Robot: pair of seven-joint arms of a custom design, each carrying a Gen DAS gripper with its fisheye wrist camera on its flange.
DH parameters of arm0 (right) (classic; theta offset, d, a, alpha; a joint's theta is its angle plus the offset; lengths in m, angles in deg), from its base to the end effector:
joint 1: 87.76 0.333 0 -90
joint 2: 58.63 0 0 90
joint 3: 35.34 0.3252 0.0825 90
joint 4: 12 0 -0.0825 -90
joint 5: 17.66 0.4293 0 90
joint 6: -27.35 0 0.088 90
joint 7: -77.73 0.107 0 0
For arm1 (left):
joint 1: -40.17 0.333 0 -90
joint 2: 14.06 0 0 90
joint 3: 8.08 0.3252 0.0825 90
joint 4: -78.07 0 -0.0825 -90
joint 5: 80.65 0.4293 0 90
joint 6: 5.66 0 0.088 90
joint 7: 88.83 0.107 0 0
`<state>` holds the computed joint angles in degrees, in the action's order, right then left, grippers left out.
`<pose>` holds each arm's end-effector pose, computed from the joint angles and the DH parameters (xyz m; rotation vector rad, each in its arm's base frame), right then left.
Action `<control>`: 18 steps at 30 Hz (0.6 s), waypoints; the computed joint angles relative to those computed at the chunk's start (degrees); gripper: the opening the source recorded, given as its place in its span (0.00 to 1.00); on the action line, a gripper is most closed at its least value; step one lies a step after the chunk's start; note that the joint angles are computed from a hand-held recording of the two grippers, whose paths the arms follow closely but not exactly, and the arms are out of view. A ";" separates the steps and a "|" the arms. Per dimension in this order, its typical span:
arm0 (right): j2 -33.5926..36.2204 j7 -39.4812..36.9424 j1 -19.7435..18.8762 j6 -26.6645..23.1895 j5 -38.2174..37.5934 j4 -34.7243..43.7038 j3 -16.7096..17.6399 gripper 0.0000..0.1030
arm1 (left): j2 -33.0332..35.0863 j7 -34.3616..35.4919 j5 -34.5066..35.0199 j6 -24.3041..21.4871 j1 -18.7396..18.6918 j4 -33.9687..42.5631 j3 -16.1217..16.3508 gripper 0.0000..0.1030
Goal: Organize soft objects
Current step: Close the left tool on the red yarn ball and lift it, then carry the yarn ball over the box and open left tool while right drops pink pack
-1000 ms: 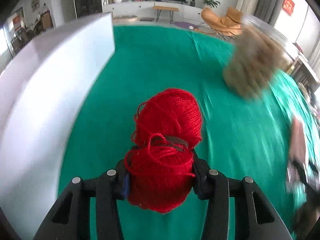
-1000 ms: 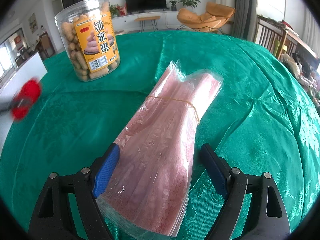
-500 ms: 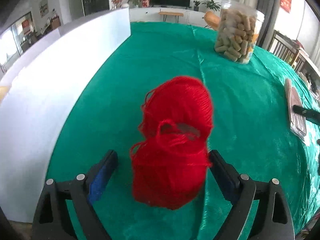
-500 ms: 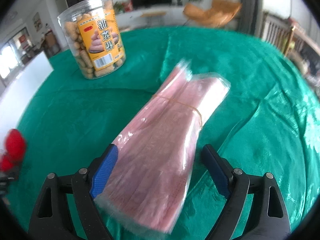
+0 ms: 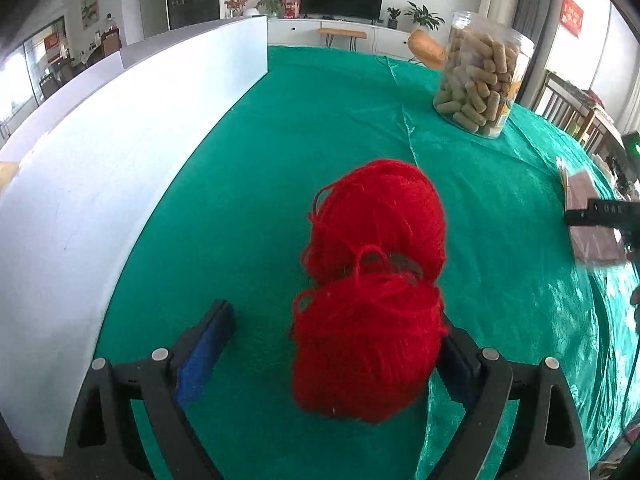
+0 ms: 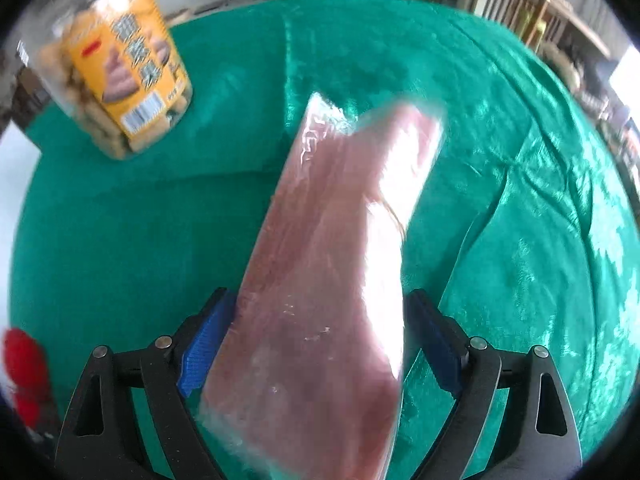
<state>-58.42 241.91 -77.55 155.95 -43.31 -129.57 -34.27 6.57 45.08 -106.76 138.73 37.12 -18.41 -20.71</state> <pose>0.6005 0.1071 0.4447 -1.0308 2.7302 -0.5645 0.7158 -0.1780 0.4358 -1.1956 2.5622 -0.8762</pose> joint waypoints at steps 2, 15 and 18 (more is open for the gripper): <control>-0.67 -1.91 0.04 0.33 -0.14 -0.82 0.08 0.83 | 0.43 0.12 -1.03 -1.28 0.40 0.92 -0.37 0.88; -10.85 -8.42 1.26 12.45 1.27 -10.58 2.42 0.12 | -6.05 5.37 -13.02 -7.05 3.24 -2.32 -0.38 0.43; -9.03 -11.36 2.25 14.74 1.77 -7.08 3.26 0.12 | -7.13 4.51 -15.92 -9.24 4.24 -0.51 0.67 0.43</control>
